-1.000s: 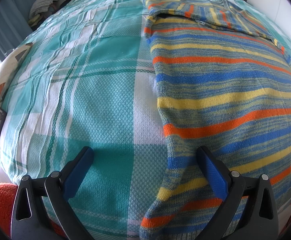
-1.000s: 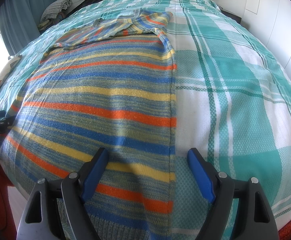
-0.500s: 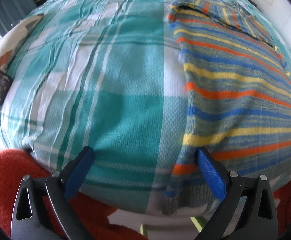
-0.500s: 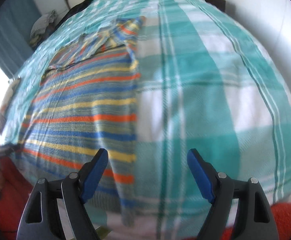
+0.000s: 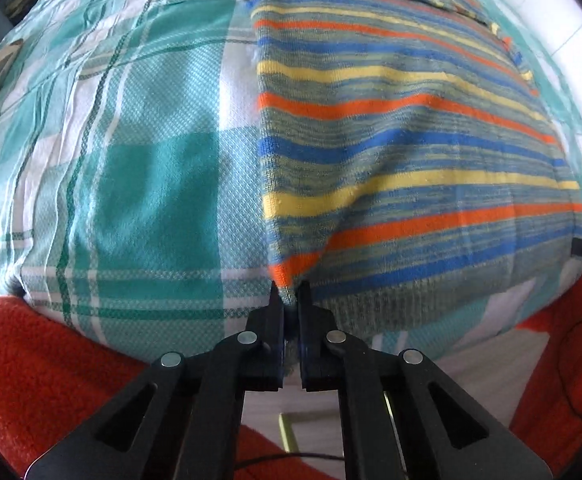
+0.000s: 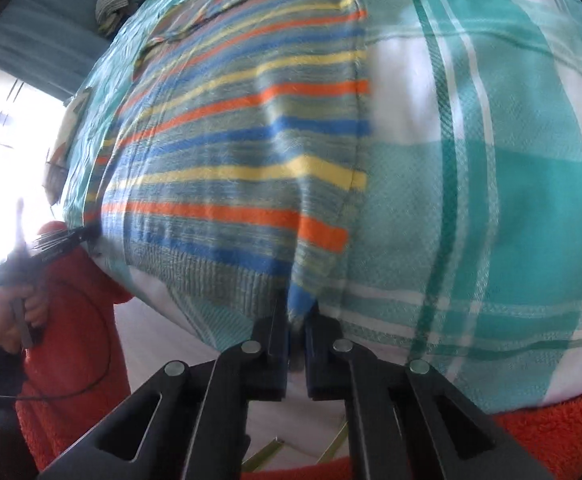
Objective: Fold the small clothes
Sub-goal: 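Grasp the sweater hem with the left gripper while the right gripper grasps the hem, then lift the hem with both grippers and fold it over toward the collar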
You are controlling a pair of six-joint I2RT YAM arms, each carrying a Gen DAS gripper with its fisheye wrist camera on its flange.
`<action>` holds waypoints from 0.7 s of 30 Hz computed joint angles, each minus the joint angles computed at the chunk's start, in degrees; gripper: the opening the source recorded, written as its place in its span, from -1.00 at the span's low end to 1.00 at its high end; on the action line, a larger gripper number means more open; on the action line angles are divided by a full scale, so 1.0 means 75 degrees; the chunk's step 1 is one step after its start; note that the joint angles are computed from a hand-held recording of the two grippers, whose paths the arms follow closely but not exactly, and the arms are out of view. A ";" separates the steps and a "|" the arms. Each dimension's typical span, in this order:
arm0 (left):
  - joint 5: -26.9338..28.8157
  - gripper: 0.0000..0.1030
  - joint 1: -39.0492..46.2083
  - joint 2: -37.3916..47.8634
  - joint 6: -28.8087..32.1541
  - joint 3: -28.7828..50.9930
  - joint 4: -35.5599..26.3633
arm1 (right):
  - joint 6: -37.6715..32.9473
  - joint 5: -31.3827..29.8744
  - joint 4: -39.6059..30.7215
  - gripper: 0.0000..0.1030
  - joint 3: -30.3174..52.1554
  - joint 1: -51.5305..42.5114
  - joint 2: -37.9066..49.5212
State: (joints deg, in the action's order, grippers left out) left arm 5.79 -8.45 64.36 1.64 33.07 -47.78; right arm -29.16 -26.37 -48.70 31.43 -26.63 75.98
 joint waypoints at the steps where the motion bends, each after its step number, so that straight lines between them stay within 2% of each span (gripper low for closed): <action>1: 0.0349 -0.94 0.0289 -0.0080 0.0197 0.0112 -0.0208 | -0.0117 -0.0172 -0.0261 -0.88 0.0170 -0.0157 0.0017; 5: 0.1916 -0.94 0.1485 0.0385 0.0869 0.1210 -0.0831 | -0.0401 -0.1580 -0.1366 -0.88 0.1321 -0.0946 0.0332; 8: 0.2599 -0.94 0.1733 0.1639 0.0709 0.2476 -0.0459 | 0.0425 -0.2373 -0.0980 -0.88 0.2305 -0.0649 0.0761; 11: 0.2468 -0.94 0.1405 0.3076 0.0117 0.3928 0.0268 | 0.2000 -0.2497 0.0504 -0.88 0.3370 0.0054 0.1674; 14: 0.2307 -0.94 0.1240 0.5168 -0.0448 0.6128 0.0439 | 0.3382 -0.2219 0.1700 -0.88 0.4920 0.0727 0.3138; 16: 0.2087 -0.94 0.1122 0.6402 -0.0742 0.7677 0.0251 | 0.3980 -0.1988 0.1982 -0.88 0.6347 0.1054 0.4365; 20: 0.1490 -0.91 0.0913 0.8764 -0.1156 1.0961 -0.0391 | 0.4870 -0.1523 0.1877 -0.87 0.9456 0.1469 0.6818; 21: 0.1424 -0.86 0.0960 0.9077 -0.1302 1.1349 -0.0341 | 0.5139 -0.1540 0.1964 -0.82 1.0136 0.1518 0.7388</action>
State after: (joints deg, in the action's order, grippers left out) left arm 16.46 -1.25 132.44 -8.12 118.19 -50.33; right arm 9.39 -37.92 -33.97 107.45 -15.25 131.39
